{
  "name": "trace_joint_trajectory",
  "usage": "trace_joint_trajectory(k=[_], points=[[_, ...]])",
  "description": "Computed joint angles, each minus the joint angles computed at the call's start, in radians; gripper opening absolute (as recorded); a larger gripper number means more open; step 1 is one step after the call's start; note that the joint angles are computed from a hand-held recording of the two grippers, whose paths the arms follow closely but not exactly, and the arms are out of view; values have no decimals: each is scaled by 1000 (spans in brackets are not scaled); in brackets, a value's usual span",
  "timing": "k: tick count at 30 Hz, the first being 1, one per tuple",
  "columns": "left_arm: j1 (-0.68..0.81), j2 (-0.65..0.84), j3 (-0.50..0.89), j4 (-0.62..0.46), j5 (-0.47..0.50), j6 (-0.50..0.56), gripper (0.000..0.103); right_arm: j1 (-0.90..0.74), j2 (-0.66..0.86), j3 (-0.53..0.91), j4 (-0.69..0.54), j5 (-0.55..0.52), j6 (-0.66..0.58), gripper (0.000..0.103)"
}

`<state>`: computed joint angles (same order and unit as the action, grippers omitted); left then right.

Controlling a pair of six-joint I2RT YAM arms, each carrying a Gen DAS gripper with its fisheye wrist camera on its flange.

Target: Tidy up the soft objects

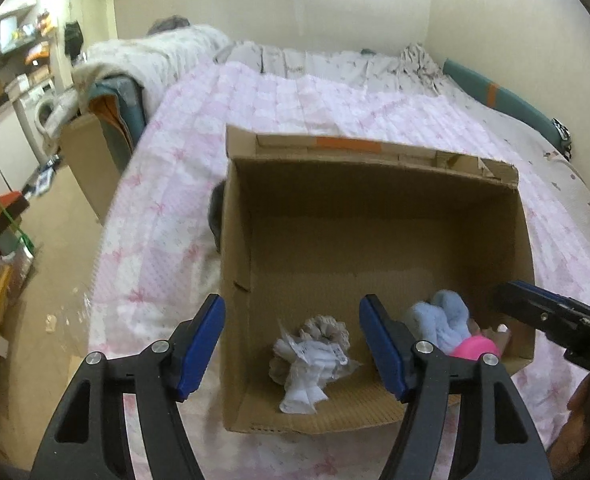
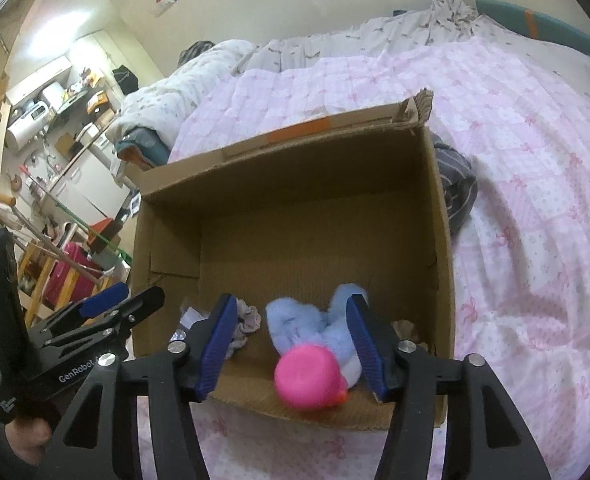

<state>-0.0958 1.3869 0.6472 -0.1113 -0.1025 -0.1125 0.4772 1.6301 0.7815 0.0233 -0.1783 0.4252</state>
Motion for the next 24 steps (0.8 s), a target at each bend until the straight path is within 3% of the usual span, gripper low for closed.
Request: trace_joint_trajectory(k=[3, 7, 10, 12, 14, 17, 19, 24], points=[[5, -19, 0, -6, -12, -1, 67, -9, -8, -1, 4, -2, 6, 63], [3, -76, -14, -15, -36, 3, 67, -8, -43, -21, 24, 21, 21, 78], [1, -128, -24, -47, -52, 16, 68, 5, -74, -36, 30, 46, 21, 78], [12, -173, -24, -86, -39, 21, 79, 16, -115, -59, 40, 75, 19, 81], [33, -241, -31, -115, -28, 18, 91, 18, -164, -81, 39, 77, 24, 102], [65, -316, -24, -174, 16, 11, 103, 11, -259, -116, 26, 97, 38, 103], [94, -363, -18, -222, 63, 16, 103, -2, -312, -122, -5, 88, 53, 103], [67, -511, -33, -337, 15, -1, 103, 15, -430, -128, -97, 139, 76, 103]])
